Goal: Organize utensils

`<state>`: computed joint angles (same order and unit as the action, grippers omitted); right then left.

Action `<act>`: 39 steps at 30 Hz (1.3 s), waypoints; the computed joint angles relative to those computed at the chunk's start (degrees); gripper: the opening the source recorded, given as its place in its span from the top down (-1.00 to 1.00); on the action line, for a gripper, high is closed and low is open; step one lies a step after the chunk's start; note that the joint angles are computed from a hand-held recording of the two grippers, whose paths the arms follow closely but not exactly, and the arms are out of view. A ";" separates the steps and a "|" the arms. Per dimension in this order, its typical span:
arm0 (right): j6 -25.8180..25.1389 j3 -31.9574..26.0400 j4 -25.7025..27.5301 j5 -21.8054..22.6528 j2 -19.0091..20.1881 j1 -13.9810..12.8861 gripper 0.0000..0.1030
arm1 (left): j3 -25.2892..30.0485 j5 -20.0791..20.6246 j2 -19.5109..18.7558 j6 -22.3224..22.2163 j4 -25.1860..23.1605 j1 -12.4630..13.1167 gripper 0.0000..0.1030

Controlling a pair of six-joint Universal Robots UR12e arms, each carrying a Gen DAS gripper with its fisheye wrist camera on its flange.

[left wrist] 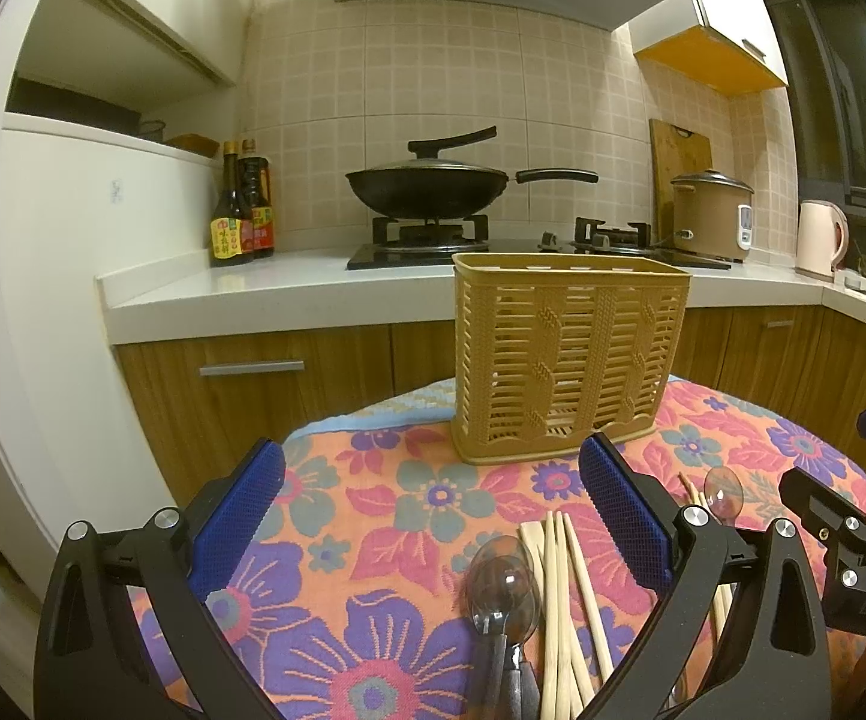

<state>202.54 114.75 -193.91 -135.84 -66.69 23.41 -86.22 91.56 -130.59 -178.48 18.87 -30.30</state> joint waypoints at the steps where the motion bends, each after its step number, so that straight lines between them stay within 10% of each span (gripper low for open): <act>1: 0.04 0.01 0.00 -0.01 0.00 0.02 -0.85 | 0.00 0.01 0.01 0.03 0.00 0.01 -0.85; 32: 0.72 -0.03 0.71 -0.75 -0.09 0.10 -0.85 | 0.03 -0.85 0.13 0.17 -0.63 0.14 -0.85; 39: 9.84 1.75 11.53 5.22 -4.26 -2.42 -0.77 | 0.43 -17.20 2.98 -3.61 -15.22 4.98 -0.80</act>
<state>212.38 116.50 -182.38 -130.62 -70.95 20.99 -85.80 74.36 -127.61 -182.09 3.65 -25.33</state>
